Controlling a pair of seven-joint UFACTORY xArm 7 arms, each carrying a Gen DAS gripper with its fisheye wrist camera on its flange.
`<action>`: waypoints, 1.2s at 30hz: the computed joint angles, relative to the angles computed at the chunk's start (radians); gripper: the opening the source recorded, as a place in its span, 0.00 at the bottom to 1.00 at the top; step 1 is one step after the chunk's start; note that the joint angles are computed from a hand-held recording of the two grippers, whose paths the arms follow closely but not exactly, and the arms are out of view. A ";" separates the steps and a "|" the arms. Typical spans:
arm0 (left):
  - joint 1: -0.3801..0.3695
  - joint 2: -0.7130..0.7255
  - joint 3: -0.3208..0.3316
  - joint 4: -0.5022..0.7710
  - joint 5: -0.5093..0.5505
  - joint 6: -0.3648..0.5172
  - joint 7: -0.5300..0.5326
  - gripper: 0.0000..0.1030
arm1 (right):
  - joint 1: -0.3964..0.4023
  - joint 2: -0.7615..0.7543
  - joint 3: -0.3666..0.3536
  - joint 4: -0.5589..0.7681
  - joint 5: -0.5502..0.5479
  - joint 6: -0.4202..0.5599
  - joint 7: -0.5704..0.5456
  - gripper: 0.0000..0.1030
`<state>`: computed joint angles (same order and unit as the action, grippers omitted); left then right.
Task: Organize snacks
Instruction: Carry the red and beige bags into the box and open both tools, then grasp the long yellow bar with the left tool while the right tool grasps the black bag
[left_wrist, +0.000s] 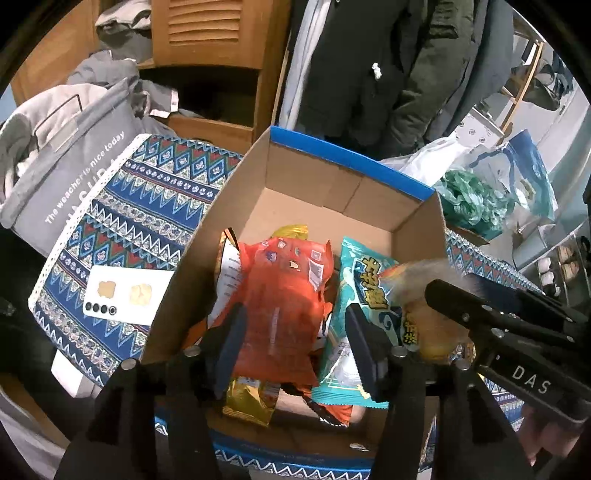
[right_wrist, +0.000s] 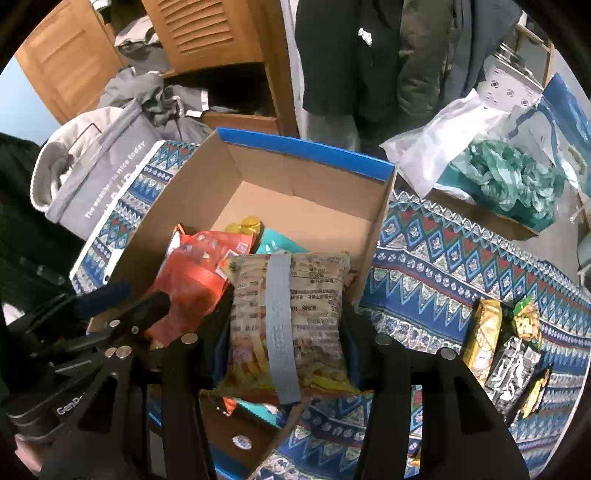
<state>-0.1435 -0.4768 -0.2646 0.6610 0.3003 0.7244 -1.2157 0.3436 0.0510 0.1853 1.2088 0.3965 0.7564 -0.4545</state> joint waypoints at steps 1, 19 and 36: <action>-0.002 -0.001 0.001 0.001 -0.003 -0.001 0.001 0.56 | -0.003 -0.003 -0.001 0.000 0.013 0.003 -0.011 0.57; -0.024 0.032 -0.008 0.045 -0.030 -0.027 -0.013 0.63 | -0.050 -0.055 -0.045 -0.034 0.038 0.006 -0.026 0.71; -0.120 0.239 -0.037 0.267 0.050 -0.016 -0.051 0.67 | -0.189 -0.087 -0.134 -0.084 0.061 0.018 -0.067 0.72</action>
